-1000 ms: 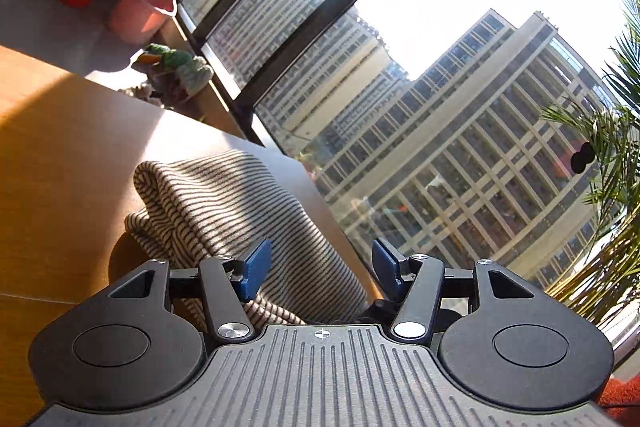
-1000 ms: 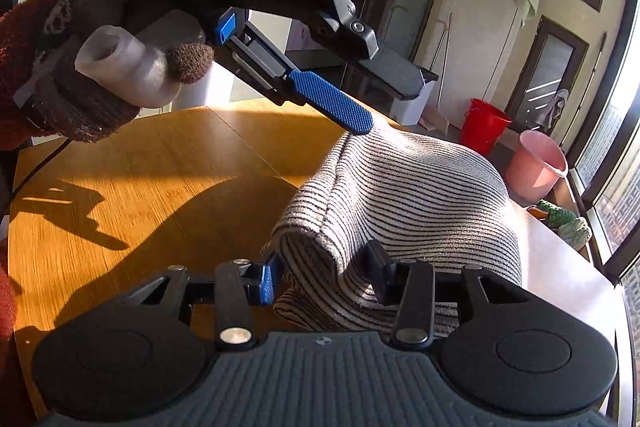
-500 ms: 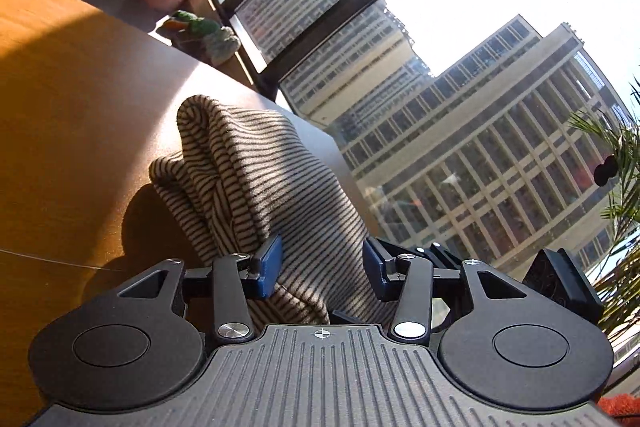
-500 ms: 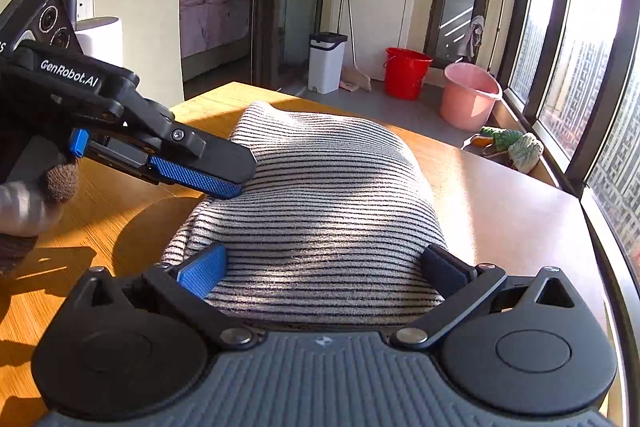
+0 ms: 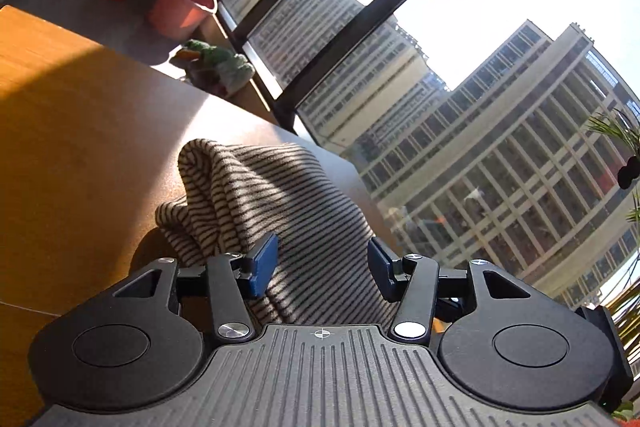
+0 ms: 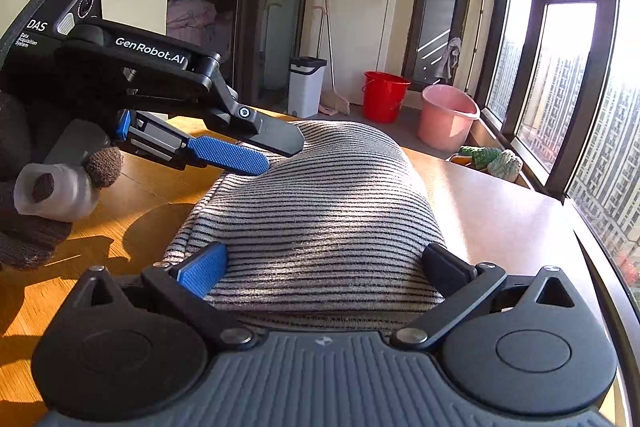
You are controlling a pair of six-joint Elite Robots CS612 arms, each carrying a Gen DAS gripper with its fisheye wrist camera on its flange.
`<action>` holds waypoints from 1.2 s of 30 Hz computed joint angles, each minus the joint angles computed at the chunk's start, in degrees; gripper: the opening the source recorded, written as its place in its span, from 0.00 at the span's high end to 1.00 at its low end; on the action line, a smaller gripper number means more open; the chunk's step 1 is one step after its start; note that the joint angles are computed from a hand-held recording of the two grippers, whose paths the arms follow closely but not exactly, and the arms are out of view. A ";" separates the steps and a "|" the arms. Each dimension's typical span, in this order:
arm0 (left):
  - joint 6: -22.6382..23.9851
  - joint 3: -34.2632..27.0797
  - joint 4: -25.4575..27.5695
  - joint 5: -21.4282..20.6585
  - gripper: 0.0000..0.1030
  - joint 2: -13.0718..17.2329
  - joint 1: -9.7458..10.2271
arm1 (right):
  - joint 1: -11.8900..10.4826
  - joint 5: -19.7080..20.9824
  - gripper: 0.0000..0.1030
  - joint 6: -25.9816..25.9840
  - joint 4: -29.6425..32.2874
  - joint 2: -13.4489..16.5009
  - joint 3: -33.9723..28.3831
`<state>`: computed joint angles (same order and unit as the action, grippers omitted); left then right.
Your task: Fold clothes
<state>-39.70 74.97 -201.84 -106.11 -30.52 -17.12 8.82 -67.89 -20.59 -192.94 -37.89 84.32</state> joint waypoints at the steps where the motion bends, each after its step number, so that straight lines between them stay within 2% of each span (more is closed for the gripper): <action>1: 0.59 0.15 0.09 0.27 0.47 -0.08 -0.06 | -0.09 0.27 0.00 0.82 -0.97 0.22 0.18; 4: 2.65 0.81 0.31 1.25 0.47 -0.48 -0.31 | -0.16 0.58 0.00 1.12 -1.89 0.39 0.34; 7: 4.40 1.97 0.14 2.27 0.47 -1.18 -0.65 | -1.16 4.28 0.00 -0.07 3.26 -0.93 -0.14; 9: 4.05 1.91 -0.04 1.98 0.47 -1.10 -0.51 | -2.44 7.99 0.00 3.09 3.95 -2.08 0.33; 13: 2.13 1.22 -0.88 0.94 0.47 -0.37 -0.22 | -4.29 11.04 0.00 11.21 1.44 -2.81 1.34; 14: 2.09 1.02 -0.83 1.06 0.47 -0.23 -0.25 | -4.54 12.11 0.00 11.85 2.09 -2.68 1.35; 16: 2.32 1.21 -0.81 1.18 0.47 -0.35 -0.31 | -4.34 12.84 0.01 10.00 6.59 -1.80 -0.41; 17: 2.44 1.37 -0.83 1.19 0.47 -0.45 -0.34 | -4.11 13.13 0.01 8.49 9.92 -1.56 -1.00; 19: 2.51 1.55 -0.79 1.19 0.46 -0.60 -0.34 | -3.17 9.26 0.00 6.95 10.56 -1.17 -0.62; 20: 2.33 1.69 -0.76 1.26 0.45 -0.79 -0.32 | -3.20 9.45 0.00 6.90 10.96 -1.10 -0.64; 23: 2.91 3.14 -2.97 0.08 0.29 -1.92 -0.42 | -3.66 10.80 0.00 7.62 13.05 -1.06 -0.76; 25: 4.11 3.76 -4.65 -2.25 0.25 -2.27 -0.49 | -3.69 10.15 0.00 4.51 13.67 -1.43 -0.27; 27: 5.27 4.40 -3.29 -3.67 0.25 -2.69 -0.75 | -4.19 11.44 0.00 2.84 14.75 -2.00 -0.21; 29: 7.03 5.00 -1.15 -2.64 0.26 -2.95 -1.24 | -4.99 13.83 0.00 3.40 15.64 -2.63 -0.55; 32: 7.80 5.30 -1.03 -1.47 0.26 -2.77 -1.59 | -6.01 16.27 0.00 3.84 16.02 -3.14 -1.90; 34: 8.52 5.57 -1.14 -0.82 0.26 -2.83 -1.83 | -5.90 14.52 0.00 5.74 14.45 -2.65 -4.02; 36: 11.13 6.26 -0.63 0.73 0.26 -3.33 -2.38 | -5.03 11.46 0.00 6.57 15.46 -1.70 -7.18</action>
